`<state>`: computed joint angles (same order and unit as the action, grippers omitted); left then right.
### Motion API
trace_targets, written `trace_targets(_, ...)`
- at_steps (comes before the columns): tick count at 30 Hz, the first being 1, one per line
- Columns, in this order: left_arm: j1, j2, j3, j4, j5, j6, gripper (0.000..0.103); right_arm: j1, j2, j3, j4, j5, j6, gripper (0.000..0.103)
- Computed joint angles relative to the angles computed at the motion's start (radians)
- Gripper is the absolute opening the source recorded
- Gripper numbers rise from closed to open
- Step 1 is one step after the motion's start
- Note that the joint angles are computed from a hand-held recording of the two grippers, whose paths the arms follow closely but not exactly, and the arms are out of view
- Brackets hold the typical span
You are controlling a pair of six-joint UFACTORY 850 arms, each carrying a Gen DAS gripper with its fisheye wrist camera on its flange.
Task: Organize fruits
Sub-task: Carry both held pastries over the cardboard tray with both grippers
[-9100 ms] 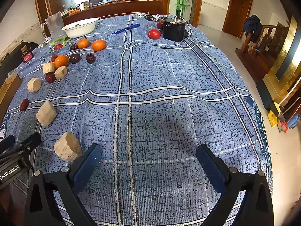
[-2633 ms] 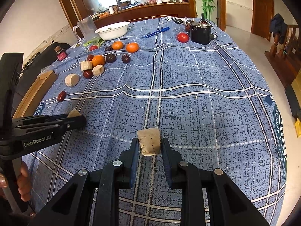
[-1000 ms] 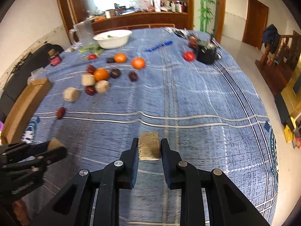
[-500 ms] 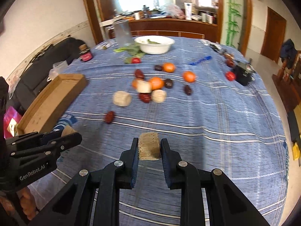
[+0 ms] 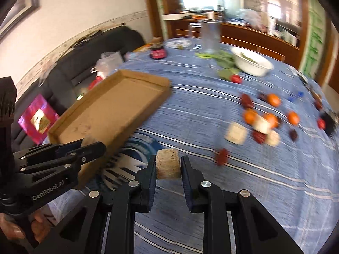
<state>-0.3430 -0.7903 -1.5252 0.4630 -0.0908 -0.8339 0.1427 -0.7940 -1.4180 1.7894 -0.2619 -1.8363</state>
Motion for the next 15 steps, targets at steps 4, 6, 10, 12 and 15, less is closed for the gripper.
trace_targets(4, 0.034, 0.009, 0.017, 0.14, -0.013, -0.162, 0.027, 0.041, -0.044, -0.079, -0.204, -0.026, 0.19, 0.025)
trace_targets(6, 0.055, 0.01, 0.024, 0.233, -0.024, -0.264, 0.027, 0.061, -0.068, -0.118, -0.273, -0.037, 0.252, 0.025)
trace_targets(10, 0.094, 0.003, 0.025, 0.253, -0.051, -0.29, 0.027, 0.097, -0.127, -0.207, -0.443, -0.061, 0.415, 0.025)
trace_targets(12, 0.109, -0.003, 0.022, 0.281, -0.069, -0.32, 0.027, 0.113, -0.16, -0.254, -0.533, -0.073, 0.501, 0.025)
trace_targets(15, 0.131, -0.011, 0.021, 0.278, -0.078, -0.322, 0.027, 0.13, -0.208, -0.325, -0.652, -0.101, 0.628, 0.025)
